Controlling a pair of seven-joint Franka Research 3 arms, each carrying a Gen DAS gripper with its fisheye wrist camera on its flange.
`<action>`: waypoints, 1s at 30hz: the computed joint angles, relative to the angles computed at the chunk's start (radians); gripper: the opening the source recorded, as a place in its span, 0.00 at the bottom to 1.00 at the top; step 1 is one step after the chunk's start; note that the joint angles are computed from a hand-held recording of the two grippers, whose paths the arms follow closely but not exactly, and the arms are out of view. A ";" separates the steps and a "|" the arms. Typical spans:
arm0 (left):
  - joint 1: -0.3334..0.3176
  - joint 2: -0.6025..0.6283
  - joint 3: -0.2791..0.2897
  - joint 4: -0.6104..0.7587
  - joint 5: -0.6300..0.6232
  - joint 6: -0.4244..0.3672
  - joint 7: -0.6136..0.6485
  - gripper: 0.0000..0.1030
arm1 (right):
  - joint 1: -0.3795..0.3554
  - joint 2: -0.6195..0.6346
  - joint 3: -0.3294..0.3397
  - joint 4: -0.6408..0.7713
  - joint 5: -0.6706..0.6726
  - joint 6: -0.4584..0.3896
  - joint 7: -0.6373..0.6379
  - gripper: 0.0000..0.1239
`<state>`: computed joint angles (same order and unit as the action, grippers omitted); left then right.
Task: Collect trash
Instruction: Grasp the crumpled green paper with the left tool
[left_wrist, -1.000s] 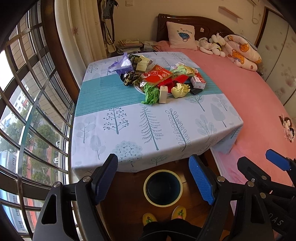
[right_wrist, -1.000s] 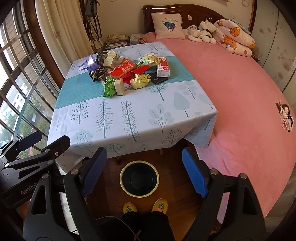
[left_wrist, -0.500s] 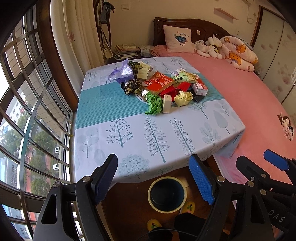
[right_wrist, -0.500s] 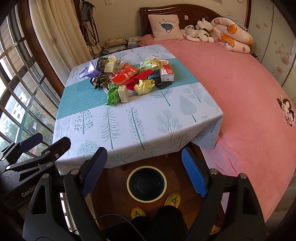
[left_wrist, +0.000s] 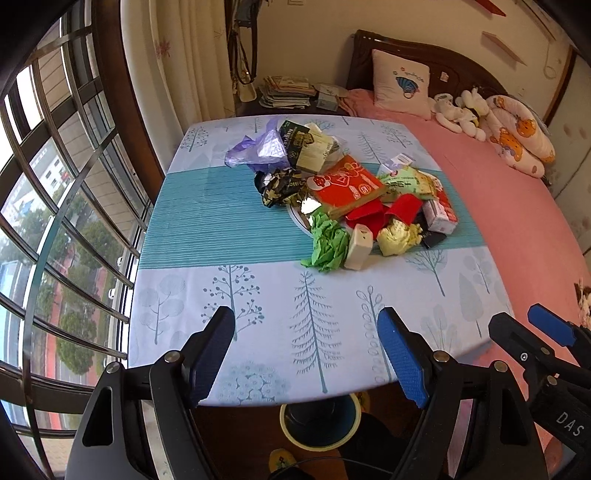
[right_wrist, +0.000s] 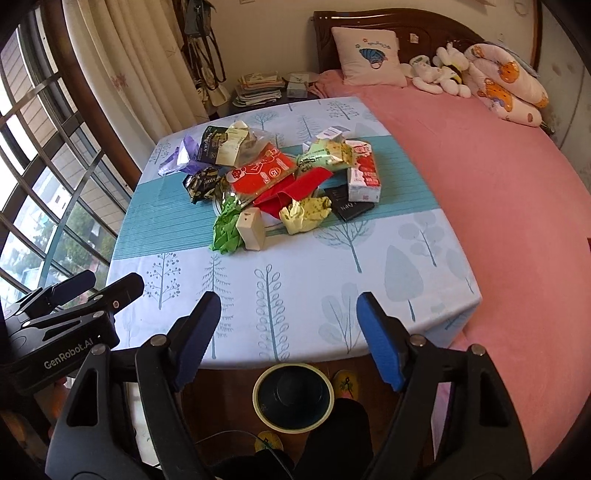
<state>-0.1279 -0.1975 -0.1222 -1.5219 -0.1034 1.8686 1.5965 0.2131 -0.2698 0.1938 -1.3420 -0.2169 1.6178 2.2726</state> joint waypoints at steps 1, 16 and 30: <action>0.001 0.029 -0.011 0.024 0.020 0.012 -0.032 0.79 | -0.002 0.010 -0.023 -0.001 0.016 0.027 -0.042 0.58; -0.038 0.320 -0.054 0.271 0.350 -0.040 -0.330 0.79 | -0.045 0.444 -0.180 0.256 0.417 0.105 -0.354 0.49; -0.054 0.464 -0.074 0.399 0.264 -0.086 -0.314 0.79 | -0.079 0.535 -0.184 0.267 0.514 0.067 -0.425 0.18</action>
<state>-0.1821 0.2666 -0.1961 -1.1227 0.1606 1.7824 1.2829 0.1338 0.2654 0.0102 -1.0753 0.2973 1.6849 1.8478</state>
